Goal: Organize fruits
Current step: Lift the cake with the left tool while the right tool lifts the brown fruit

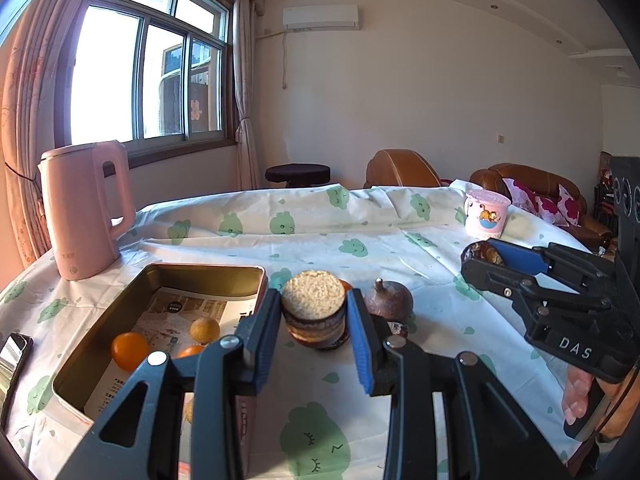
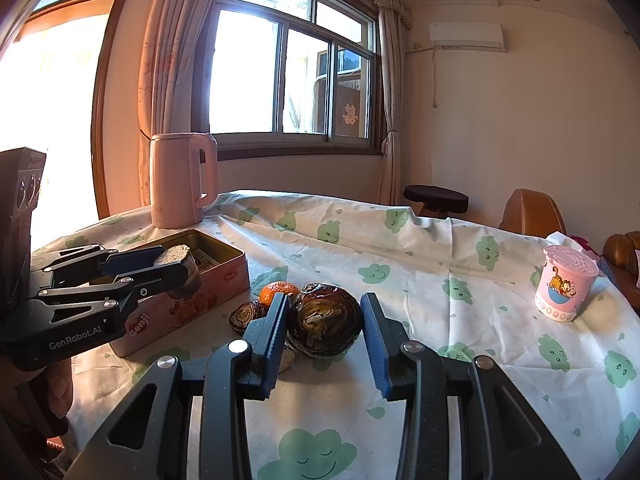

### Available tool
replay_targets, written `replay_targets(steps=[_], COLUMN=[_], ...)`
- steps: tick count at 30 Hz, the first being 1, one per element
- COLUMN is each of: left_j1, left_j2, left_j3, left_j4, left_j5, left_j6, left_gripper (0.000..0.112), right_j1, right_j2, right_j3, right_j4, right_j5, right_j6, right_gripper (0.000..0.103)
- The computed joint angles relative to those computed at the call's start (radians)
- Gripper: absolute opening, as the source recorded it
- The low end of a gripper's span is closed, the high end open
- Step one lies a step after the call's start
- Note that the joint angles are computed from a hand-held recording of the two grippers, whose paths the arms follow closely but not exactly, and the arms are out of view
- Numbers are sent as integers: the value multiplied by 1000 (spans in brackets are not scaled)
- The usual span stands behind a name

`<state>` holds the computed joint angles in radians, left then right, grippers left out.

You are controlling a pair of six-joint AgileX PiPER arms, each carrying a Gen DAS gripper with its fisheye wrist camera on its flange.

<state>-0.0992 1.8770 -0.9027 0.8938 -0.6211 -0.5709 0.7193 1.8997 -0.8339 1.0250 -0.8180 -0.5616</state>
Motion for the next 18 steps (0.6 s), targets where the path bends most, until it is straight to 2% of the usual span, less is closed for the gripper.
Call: replay_targets(steps=[18], left_j1=[6], left_j2=[-17], left_j3=[48], left_j4=[-108], left_j5=[-59], left_j6=[103], left_gripper=[35], right_j1=[14], right_j2=[-8], right_j3=[35], right_j4=[-34], right_j5=[-63], right_j6=[61], right_gripper=[39])
